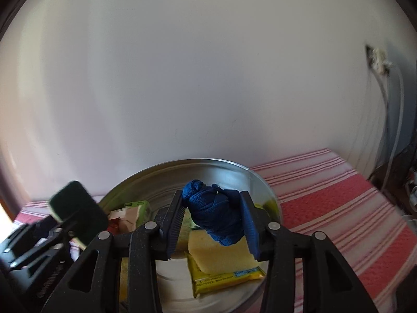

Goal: Organize objects

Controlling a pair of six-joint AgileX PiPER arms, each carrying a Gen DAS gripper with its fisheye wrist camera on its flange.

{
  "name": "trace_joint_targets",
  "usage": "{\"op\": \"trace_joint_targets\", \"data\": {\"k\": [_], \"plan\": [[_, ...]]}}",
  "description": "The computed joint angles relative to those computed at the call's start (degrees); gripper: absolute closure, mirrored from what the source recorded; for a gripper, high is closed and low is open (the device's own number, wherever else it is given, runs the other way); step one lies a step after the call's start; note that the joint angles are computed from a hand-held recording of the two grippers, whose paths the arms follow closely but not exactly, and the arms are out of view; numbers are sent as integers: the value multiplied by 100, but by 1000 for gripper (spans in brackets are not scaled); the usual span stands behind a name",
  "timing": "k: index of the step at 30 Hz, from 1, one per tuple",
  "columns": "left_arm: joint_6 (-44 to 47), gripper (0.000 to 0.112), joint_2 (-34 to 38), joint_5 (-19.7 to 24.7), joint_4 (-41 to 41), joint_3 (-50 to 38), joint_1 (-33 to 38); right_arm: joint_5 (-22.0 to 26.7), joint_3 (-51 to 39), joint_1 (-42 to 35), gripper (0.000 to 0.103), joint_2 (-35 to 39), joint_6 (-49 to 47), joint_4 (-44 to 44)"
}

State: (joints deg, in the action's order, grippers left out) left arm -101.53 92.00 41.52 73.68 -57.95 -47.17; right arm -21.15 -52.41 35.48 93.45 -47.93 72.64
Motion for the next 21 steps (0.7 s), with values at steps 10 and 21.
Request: {"op": "trace_joint_targets", "data": {"k": [10, 21], "plan": [[-40, 10, 54, 686, 134, -140, -418, -623, 656, 138, 10, -614, 1431, -1103], [-203, 10, -74, 2035, -53, -154, -1045, -1602, 1060, 610, 7, -885, 1713, -903]]}}
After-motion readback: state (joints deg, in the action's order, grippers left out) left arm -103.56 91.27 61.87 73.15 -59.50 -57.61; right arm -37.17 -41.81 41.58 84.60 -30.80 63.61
